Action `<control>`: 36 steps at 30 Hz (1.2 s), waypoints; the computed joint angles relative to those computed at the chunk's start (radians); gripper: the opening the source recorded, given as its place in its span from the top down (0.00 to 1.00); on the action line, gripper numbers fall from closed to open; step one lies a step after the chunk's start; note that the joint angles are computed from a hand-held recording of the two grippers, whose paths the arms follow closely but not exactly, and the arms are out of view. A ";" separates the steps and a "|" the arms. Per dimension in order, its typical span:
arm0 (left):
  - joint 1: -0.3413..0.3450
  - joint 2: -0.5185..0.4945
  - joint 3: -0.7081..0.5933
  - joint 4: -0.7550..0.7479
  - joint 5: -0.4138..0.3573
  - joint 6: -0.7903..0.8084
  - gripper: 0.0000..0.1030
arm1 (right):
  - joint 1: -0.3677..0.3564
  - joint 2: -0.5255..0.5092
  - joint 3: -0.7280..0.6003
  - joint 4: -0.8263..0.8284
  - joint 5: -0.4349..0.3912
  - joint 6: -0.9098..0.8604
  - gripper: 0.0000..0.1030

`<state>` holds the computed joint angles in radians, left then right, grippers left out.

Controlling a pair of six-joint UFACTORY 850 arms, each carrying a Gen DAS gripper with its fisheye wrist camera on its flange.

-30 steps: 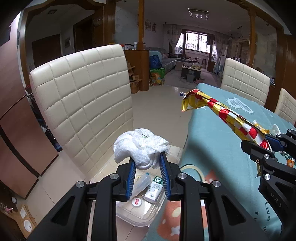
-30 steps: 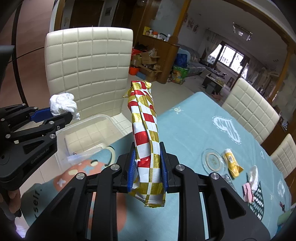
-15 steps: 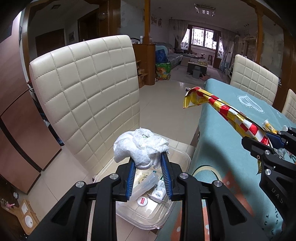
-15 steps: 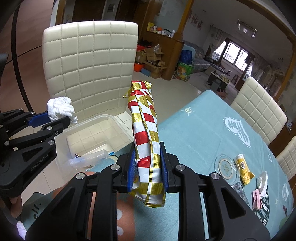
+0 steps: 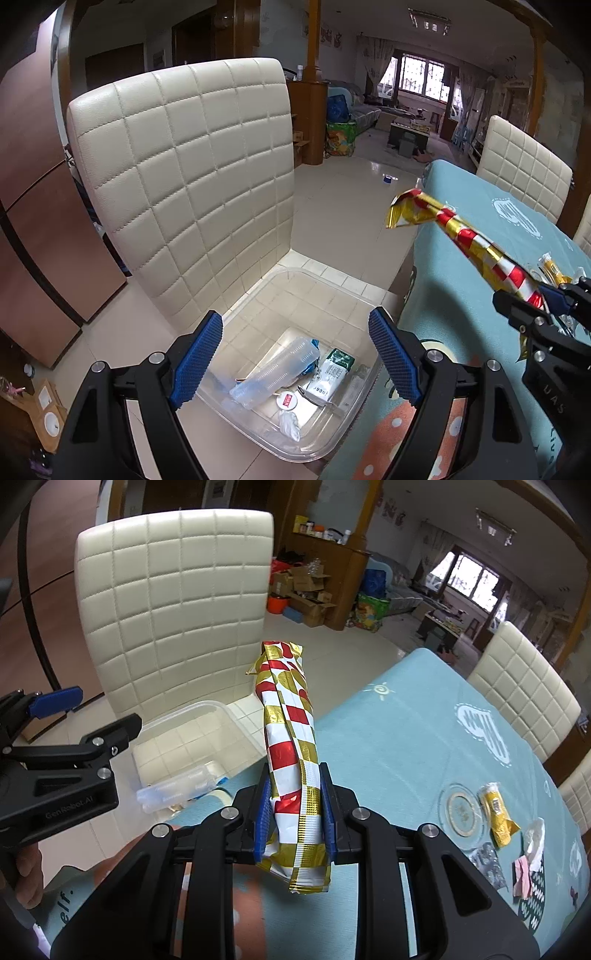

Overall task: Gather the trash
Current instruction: 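Open the left gripper to drop the tissue while the right drops the striped wrapper, then move both open grippers back over the table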

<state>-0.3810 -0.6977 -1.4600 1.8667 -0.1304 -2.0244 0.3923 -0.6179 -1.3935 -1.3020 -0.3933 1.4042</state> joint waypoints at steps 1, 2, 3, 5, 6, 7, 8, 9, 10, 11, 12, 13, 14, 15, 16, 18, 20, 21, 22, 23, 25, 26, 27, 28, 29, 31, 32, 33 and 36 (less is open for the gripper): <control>0.002 0.004 0.005 0.037 -0.003 -0.038 0.23 | 0.002 -0.005 -0.005 0.014 0.006 -0.018 0.75; 0.004 0.007 0.010 0.065 -0.005 -0.069 0.23 | 0.004 -0.008 -0.009 0.023 0.013 -0.034 0.75; 0.006 0.010 0.015 0.086 -0.009 -0.093 0.23 | 0.007 -0.010 -0.010 0.025 0.017 -0.043 0.75; 0.010 0.015 0.023 0.109 -0.012 -0.120 0.23 | 0.015 -0.014 -0.014 0.021 0.019 -0.056 0.75; 0.012 0.017 0.026 0.114 -0.012 -0.127 0.23 | 0.017 -0.015 -0.015 0.021 0.020 -0.060 0.75; 0.013 0.019 0.029 0.112 -0.013 -0.127 0.23 | 0.018 -0.015 -0.017 0.030 0.024 -0.071 0.75; 0.013 0.021 0.031 0.109 -0.014 -0.123 0.23 | 0.018 -0.015 -0.021 0.076 0.031 -0.118 0.74; 0.013 0.022 0.033 0.102 -0.017 -0.115 0.23 | 0.018 -0.014 -0.021 0.083 0.032 -0.123 0.71; 0.013 0.022 0.033 0.089 -0.019 -0.101 0.23 | 0.020 -0.009 -0.012 0.050 0.025 -0.086 0.60; 0.012 0.024 0.035 0.089 -0.019 -0.100 0.23 | 0.022 -0.002 -0.002 -0.003 0.017 -0.031 0.41; 0.012 0.027 0.036 0.092 -0.015 -0.102 0.23 | 0.025 0.006 0.012 -0.066 0.008 0.034 0.36; 0.012 0.027 0.035 0.094 -0.012 -0.102 0.23 | 0.027 0.016 0.024 -0.106 -0.004 0.072 0.36; 0.011 0.029 0.037 0.105 -0.012 -0.111 0.23 | 0.028 0.019 0.027 -0.112 -0.008 0.076 0.36; 0.010 0.031 0.039 0.116 -0.013 -0.119 0.23 | 0.028 0.025 0.033 -0.121 -0.012 0.086 0.36; 0.007 0.033 0.041 0.118 -0.013 -0.117 0.23 | 0.028 0.034 0.043 -0.135 -0.018 0.103 0.36; 0.005 0.037 0.043 0.138 -0.010 -0.129 0.23 | 0.025 0.047 0.059 -0.147 -0.027 0.125 0.36; -0.002 0.045 0.050 0.159 -0.014 -0.146 0.23 | 0.021 0.059 0.071 -0.151 -0.031 0.141 0.36; -0.004 0.049 0.054 0.173 -0.013 -0.158 0.23 | 0.019 0.068 0.082 -0.157 -0.037 0.155 0.36; -0.007 0.055 0.059 0.198 -0.013 -0.180 0.23 | 0.017 0.076 0.090 -0.160 -0.040 0.164 0.36; -0.009 0.059 0.063 0.222 -0.013 -0.200 0.23 | 0.015 0.082 0.097 -0.163 -0.040 0.171 0.36; -0.018 0.073 0.076 0.270 -0.022 -0.236 0.23 | 0.012 0.104 0.121 -0.184 -0.047 0.205 0.36; -0.022 0.078 0.082 0.291 -0.025 -0.253 0.23 | 0.013 0.113 0.132 -0.196 -0.051 0.222 0.36; -0.027 0.083 0.086 0.309 -0.027 -0.265 0.23 | 0.013 0.123 0.143 -0.209 -0.056 0.240 0.36; -0.031 0.090 0.091 0.333 -0.027 -0.285 0.23 | 0.012 0.138 0.161 -0.229 -0.063 0.267 0.36; -0.037 0.096 0.096 0.357 -0.027 -0.305 0.23 | 0.011 0.151 0.175 -0.241 -0.069 0.286 0.36; -0.047 0.108 0.101 0.401 -0.018 -0.340 0.23 | 0.008 0.181 0.210 -0.261 -0.085 0.320 0.35; -0.053 0.112 0.105 0.426 -0.015 -0.360 0.23 | 0.006 0.196 0.229 -0.271 -0.093 0.337 0.35; -0.059 0.116 0.107 0.442 -0.014 -0.371 0.23 | 0.004 0.216 0.254 -0.284 -0.106 0.361 0.35; -0.092 0.132 0.123 0.513 -0.029 -0.408 0.23 | -0.008 0.260 0.310 -0.308 -0.129 0.414 0.34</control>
